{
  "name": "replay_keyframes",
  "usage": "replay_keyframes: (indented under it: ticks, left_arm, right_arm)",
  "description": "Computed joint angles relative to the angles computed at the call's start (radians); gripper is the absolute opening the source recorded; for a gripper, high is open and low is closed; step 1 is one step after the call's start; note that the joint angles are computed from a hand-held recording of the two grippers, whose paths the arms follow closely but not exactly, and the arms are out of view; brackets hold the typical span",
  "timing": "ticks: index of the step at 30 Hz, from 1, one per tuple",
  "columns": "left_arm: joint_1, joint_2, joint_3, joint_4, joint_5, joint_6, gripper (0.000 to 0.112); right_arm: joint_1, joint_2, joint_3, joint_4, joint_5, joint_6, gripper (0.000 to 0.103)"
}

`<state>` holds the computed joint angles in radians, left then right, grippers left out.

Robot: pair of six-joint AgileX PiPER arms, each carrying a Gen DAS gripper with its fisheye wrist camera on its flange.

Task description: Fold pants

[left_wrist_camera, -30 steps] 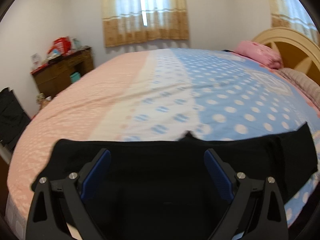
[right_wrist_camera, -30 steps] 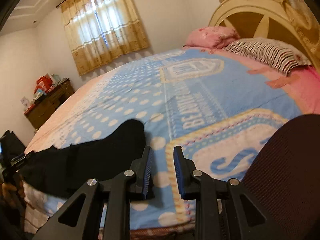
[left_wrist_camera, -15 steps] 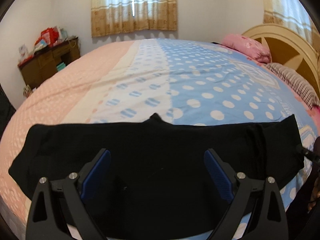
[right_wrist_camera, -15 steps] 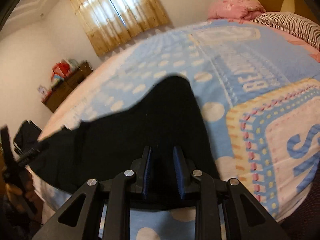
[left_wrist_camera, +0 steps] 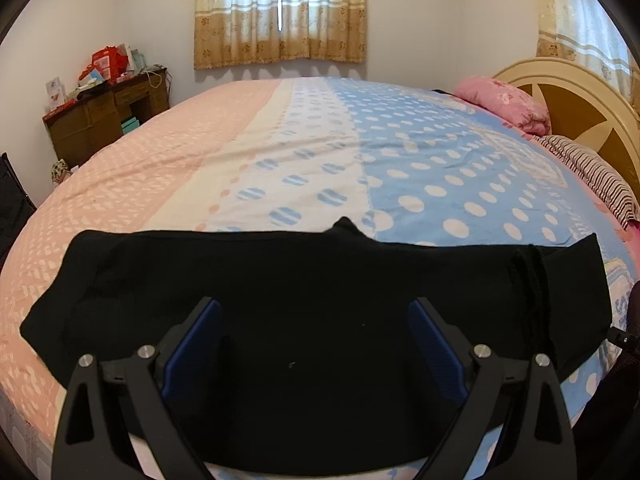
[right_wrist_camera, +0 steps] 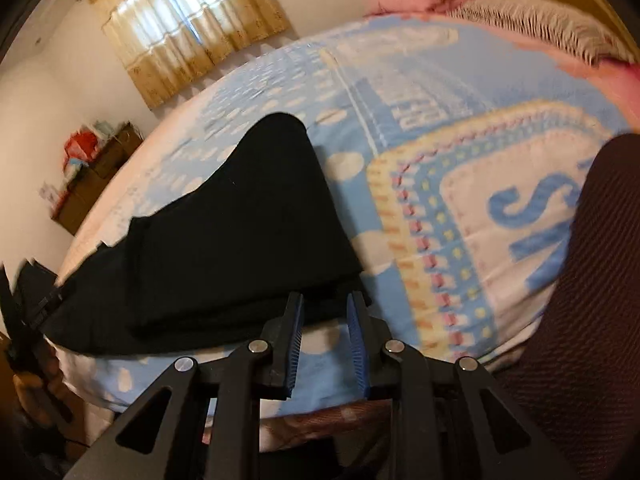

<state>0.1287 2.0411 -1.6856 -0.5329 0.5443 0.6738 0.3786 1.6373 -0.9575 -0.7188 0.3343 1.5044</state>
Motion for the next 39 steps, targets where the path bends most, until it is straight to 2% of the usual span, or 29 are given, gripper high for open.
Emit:
replay_keyframes:
  ticks: [2,4,9,12,16,17,19,22,23,26,30,32,35,37,38,39]
  left_arm:
    - [0.004,0.0,0.0,0.001,-0.002,-0.004,0.097]
    - [0.005,0.006,-0.01,0.01,0.005,-0.024,0.097]
    - [0.009,-0.004,0.005,0.01,-0.016,-0.02,0.097]
    - [0.016,-0.001,0.002,0.022,-0.017,-0.029,0.097]
    - [0.04,-0.014,0.012,0.029,-0.041,-0.022,0.097]
    - [0.054,-0.024,0.023,0.022,-0.06,-0.007,0.097]
    - [0.086,-0.035,0.031,0.017,-0.09,0.003,0.097]
    - [0.161,-0.034,0.011,0.016,-0.119,-0.039,0.097]
    - [0.186,-0.031,0.001,0.011,-0.121,-0.055,0.097]
    - [0.275,-0.005,-0.057,0.009,-0.106,-0.136,0.097]
    - [0.362,0.029,-0.072,-0.072,-0.098,-0.102,0.097]
    - [0.375,0.067,-0.101,-0.089,-0.047,-0.104,0.097]
    - [0.366,0.097,-0.102,-0.123,-0.039,-0.099,0.097]
    - [0.357,0.125,-0.126,-0.148,-0.007,-0.099,0.097]
    - [0.346,0.13,-0.122,-0.152,-0.014,-0.113,0.097]
    - [0.329,0.12,-0.096,-0.143,-0.061,-0.119,0.097]
  right_arm:
    - [-0.011,0.011,-0.001,-0.001,-0.01,0.014,0.022]
    - [-0.019,0.034,-0.02,-0.013,-0.007,0.01,0.01]
    - [-0.034,0.106,-0.065,-0.137,-0.023,0.131,0.01]
    - [-0.023,0.105,-0.052,-0.226,-0.023,0.228,0.01]
    - [-0.017,0.053,-0.024,-0.18,-0.023,0.17,0.01]
    - [-0.006,0.016,-0.006,-0.19,-0.007,0.194,0.01]
    - [0.038,-0.043,0.021,-0.314,0.064,0.336,0.01]
    - [0.122,-0.093,0.017,-0.486,0.25,0.489,0.011]
    - [0.131,-0.091,-0.003,-0.5,0.272,0.484,0.011]
    - [0.139,-0.063,-0.045,-0.518,0.257,0.46,0.011]
    - [0.172,0.011,-0.128,-0.506,0.218,0.395,0.011]
    - [0.181,0.047,-0.18,-0.476,0.181,0.334,0.011]
    - [0.198,0.088,-0.239,-0.417,0.175,0.25,0.011]
    - [0.2,0.107,-0.273,-0.354,0.174,0.171,0.011]
    - [0.203,0.111,-0.282,-0.337,0.178,0.15,0.011]
    - [0.207,0.109,-0.287,-0.328,0.187,0.139,0.011]
